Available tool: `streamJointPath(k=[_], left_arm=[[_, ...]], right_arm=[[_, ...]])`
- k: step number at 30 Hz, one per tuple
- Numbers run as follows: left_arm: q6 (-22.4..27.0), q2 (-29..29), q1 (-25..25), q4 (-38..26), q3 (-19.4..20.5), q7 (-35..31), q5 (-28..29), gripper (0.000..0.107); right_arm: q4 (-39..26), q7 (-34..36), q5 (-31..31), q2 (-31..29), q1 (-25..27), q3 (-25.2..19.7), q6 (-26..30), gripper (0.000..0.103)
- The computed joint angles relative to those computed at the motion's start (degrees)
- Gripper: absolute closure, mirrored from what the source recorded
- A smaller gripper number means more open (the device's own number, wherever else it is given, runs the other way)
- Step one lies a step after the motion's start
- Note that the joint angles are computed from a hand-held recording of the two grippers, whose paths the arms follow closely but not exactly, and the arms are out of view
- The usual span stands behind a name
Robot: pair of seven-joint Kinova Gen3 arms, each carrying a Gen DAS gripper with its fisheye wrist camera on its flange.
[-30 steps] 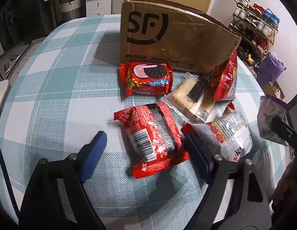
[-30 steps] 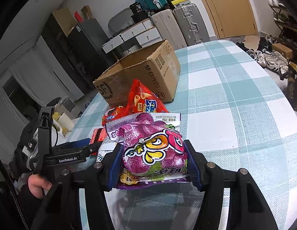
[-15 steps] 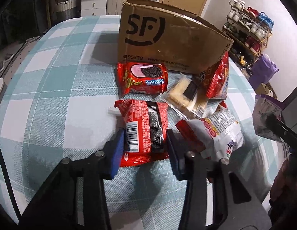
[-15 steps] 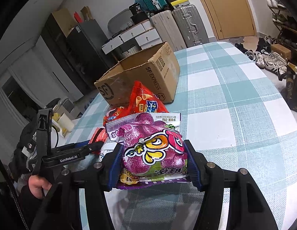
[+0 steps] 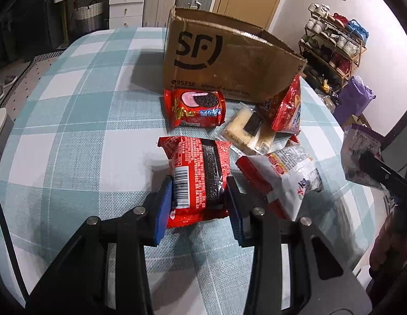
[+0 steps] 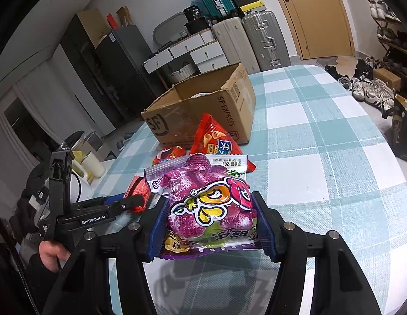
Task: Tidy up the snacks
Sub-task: 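Carry both packets over the box and release them inside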
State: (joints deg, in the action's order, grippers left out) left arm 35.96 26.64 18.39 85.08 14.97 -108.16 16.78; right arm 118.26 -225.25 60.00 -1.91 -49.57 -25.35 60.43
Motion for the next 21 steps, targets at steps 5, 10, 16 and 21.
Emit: streamJointPath(k=[5, 10, 16, 21], left_arm=[[-0.8, -1.8, -1.4, 1.5, 0.9, -1.6, 1.8, 0.072], [-0.9, -3.2, -2.2, 1.8, 1.4, -3.1, 3.3, 0.072], [0.6, -3.5, -1.6, -1.2, 1.0, -3.8, 3.4, 0.072], [3.8, -2.9, -2.3, -6.1, 1.7, -5.6, 5.2, 0.072]], right_arm=[[-1.2, 2.5, -0.7, 0.2, 0.5, 0.6, -1.4, 0.043], [-3.0, 5.4, 0.1, 1.1, 0.8, 1.2, -2.2, 0.043], [-5.3, 8.7, 1.8, 1.3, 1.3, 2.3, -3.0, 0.043], [-7.4, 13.5, 1.9, 0.7, 2.4, 3.0, -2.5, 0.042]])
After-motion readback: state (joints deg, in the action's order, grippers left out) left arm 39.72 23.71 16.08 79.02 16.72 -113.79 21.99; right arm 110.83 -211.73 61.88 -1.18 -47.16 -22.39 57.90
